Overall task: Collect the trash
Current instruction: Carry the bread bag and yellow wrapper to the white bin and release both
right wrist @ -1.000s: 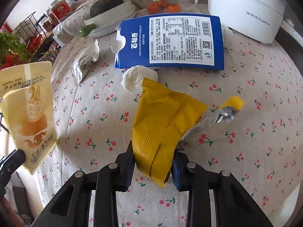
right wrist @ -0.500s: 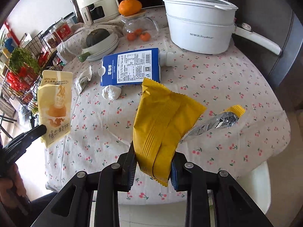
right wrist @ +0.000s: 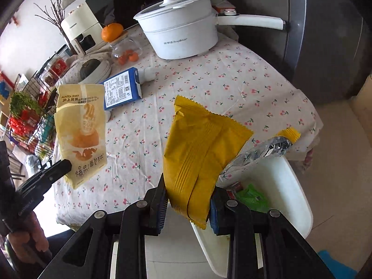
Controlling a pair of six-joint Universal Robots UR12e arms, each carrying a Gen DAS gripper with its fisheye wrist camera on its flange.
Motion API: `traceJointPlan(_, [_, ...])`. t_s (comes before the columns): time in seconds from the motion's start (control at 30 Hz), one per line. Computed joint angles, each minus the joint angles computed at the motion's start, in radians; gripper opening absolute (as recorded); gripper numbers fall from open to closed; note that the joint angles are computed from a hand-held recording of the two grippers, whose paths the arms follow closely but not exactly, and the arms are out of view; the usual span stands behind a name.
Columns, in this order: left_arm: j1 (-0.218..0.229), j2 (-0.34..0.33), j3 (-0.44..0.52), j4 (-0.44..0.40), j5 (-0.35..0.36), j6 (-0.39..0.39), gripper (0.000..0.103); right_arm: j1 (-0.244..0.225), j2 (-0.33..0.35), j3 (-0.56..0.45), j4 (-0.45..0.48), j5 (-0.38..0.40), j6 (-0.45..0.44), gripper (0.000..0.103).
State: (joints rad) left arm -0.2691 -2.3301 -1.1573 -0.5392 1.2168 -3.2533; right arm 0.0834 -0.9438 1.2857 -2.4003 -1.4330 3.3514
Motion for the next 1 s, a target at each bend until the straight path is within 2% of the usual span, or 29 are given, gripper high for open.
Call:
traceJointPlan(0.23, [-0.041,-0.034,0.046,-0.084,-0.105,0.115,0.012,-0.039,-0.044,0.07,-0.004,-0.017,0.043,0.03])
traceJointPlan(0.4, [-0.056,-0.066,0.084,-0.154,-0.178,0.161,0.012,-0.058,-0.067,0.115,0.008,-0.038,0.052,0.03])
traceJointPlan(0.5, [-0.07,-0.083,0.103,-0.185,-0.18,0.19,0.012,-0.069,-0.081,0.145,0.015,-0.053,0.06,0.03])
traceJointPlan(0.7, [-0.096,-0.114,0.15,-0.247,-0.134,0.241,0.012,-0.094,-0.108,0.204,0.022,-0.078,0.091,0.03])
traceJointPlan(0.83, [-0.106,-0.126,0.166,-0.257,-0.11,0.264,0.014,-0.107,-0.124,0.236,0.022,-0.086,0.115,0.031])
traceJointPlan(0.87, [-0.109,-0.128,0.17,-0.259,-0.095,0.268,0.016,-0.11,-0.126,0.241,0.025,-0.084,0.12,0.031])
traceJointPlan(0.93, [-0.115,-0.127,0.17,-0.256,-0.067,0.275,0.027,-0.115,-0.127,0.243,0.036,-0.077,0.127,0.031])
traceJointPlan(1.0, [-0.118,-0.129,0.173,-0.242,-0.04,0.279,0.046,-0.117,-0.126,0.242,0.046,-0.074,0.129,0.031])
